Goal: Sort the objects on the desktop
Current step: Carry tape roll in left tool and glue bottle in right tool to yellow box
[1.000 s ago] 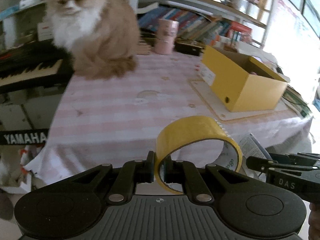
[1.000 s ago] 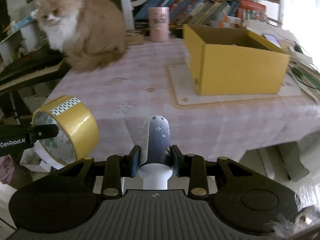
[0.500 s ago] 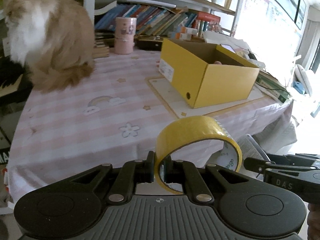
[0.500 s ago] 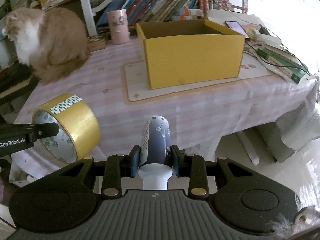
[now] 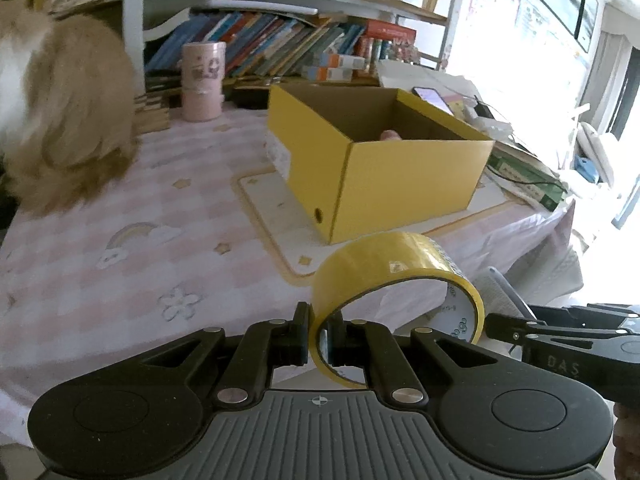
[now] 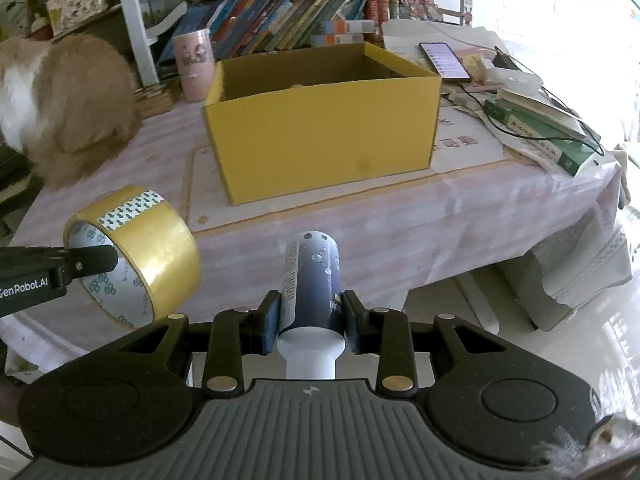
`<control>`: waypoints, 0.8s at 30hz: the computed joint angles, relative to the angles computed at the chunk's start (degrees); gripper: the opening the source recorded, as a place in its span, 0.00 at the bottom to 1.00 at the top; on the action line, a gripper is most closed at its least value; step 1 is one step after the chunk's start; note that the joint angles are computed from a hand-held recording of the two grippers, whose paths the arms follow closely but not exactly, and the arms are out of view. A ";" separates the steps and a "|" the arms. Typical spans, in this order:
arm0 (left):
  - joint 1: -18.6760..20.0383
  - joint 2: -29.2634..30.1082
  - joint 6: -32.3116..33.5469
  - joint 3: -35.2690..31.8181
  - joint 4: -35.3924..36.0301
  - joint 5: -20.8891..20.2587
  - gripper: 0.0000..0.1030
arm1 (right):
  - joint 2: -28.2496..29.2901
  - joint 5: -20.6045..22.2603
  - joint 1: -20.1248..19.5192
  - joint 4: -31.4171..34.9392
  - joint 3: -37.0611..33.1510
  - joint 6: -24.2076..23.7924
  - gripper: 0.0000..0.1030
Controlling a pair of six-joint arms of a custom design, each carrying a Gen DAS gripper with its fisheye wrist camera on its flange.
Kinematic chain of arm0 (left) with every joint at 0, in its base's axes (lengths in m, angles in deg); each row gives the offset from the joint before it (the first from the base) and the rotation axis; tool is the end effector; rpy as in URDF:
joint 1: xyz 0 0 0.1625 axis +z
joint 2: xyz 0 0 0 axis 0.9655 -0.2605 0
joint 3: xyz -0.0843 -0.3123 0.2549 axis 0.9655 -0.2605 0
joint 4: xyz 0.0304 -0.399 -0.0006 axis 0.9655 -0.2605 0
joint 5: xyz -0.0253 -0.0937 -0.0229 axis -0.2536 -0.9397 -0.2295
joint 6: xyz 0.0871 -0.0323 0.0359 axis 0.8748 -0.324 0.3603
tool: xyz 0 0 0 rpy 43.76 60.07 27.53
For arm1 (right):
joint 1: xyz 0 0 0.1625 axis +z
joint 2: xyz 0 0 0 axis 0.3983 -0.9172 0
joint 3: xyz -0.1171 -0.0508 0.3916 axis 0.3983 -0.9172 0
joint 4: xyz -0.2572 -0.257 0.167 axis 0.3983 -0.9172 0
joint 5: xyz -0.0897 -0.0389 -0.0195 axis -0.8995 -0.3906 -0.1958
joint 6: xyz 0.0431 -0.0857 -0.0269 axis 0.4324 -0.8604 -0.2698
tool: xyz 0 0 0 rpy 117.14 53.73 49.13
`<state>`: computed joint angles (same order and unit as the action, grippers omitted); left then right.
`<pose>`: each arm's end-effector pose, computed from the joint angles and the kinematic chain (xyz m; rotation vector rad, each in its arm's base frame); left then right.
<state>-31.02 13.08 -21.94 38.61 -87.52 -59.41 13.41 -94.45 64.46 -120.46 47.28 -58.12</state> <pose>-0.3732 -0.6531 0.0232 0.4201 2.3281 -0.9889 0.0745 -0.6653 0.3133 0.5284 -2.3473 0.8753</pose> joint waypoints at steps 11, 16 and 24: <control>-0.27 7.55 2.80 -12.61 3.44 1.29 0.07 | 1.85 4.02 -2.27 7.64 -8.90 -1.19 0.29; -0.50 11.49 5.25 -19.73 3.98 2.06 0.07 | 2.91 6.70 -2.92 10.39 -13.34 -2.63 0.29; -0.60 19.02 9.70 -34.21 4.07 4.37 0.07 | 5.83 12.47 -3.53 15.26 -23.13 -4.99 0.29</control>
<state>-31.62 32.10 -12.25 4.39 -83.45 -55.04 19.24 -81.98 60.93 -105.20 24.15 -63.11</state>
